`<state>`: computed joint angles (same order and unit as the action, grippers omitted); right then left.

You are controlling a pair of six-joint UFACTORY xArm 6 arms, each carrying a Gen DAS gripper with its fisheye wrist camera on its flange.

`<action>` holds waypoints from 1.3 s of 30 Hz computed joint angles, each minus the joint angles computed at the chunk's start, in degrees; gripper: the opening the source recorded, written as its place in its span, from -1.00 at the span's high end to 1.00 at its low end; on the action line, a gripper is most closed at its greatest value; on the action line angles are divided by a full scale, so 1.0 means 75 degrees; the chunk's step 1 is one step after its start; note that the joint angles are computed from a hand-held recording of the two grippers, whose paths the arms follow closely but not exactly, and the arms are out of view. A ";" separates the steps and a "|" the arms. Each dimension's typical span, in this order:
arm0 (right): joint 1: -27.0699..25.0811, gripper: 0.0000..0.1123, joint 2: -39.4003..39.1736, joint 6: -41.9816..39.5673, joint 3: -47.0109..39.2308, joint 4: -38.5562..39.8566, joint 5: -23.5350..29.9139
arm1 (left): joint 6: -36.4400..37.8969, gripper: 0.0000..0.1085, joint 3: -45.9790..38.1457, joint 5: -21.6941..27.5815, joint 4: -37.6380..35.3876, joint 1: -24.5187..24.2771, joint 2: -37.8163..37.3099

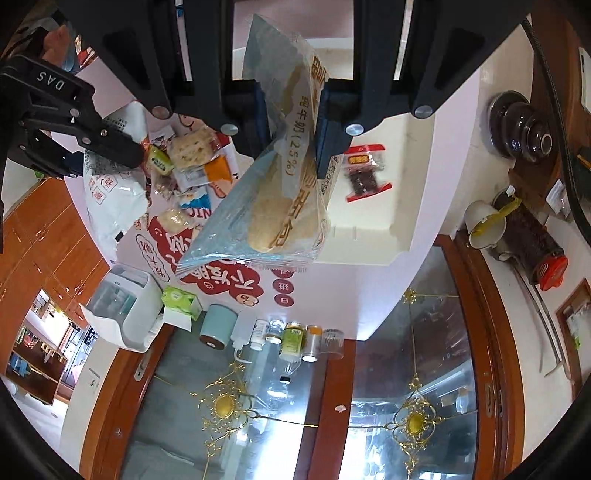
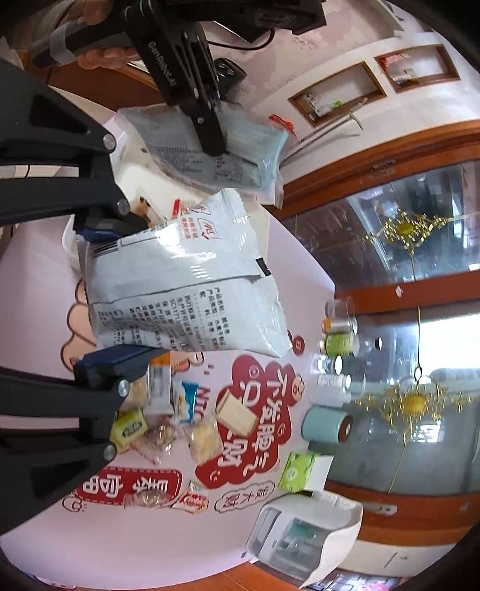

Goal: Organize snacks
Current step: 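Carry both packs over the white tray and release them inside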

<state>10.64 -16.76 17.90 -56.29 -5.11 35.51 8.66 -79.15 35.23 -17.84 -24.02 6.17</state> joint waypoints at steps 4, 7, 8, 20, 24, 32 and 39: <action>0.0325 0.19 0.0263 0.0158 -0.0211 -0.0028 0.0139 | 0.0340 0.63 0.0179 0.0063 -0.0241 0.0179 -0.0050; 0.0524 0.19 0.0490 0.0257 -0.0415 -0.0025 0.0239 | 0.0494 0.63 0.0212 0.0179 -0.0309 0.0250 -0.0037; 0.0578 0.19 0.0563 0.0284 -0.0486 -0.0006 0.0250 | 0.0538 0.63 0.0217 0.0216 -0.0317 0.0271 -0.0023; 0.0821 0.17 0.1528 0.0613 -0.1561 -0.0116 0.0395 | 0.0800 0.63 -0.0016 0.0408 -0.0263 0.0375 0.0212; 0.0842 0.16 0.1855 0.0701 -0.1931 -0.0238 0.0457 | 0.0810 0.63 -0.0016 0.0236 -0.0181 0.0375 0.0253; 0.0762 0.05 0.2167 0.1046 -0.2182 -0.0458 0.0417 | 0.0234 -0.64 0.0190 -0.0397 -0.0064 0.0524 0.0135; 0.0731 -0.14 0.2135 0.1254 -0.2110 -0.0698 0.0195 | 0.0289 -0.64 0.0029 -0.0230 -0.0405 0.0644 0.0256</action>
<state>16.12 -0.75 27.31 -72.12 -10.35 36.97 10.83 -78.93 33.50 -20.87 -19.19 8.09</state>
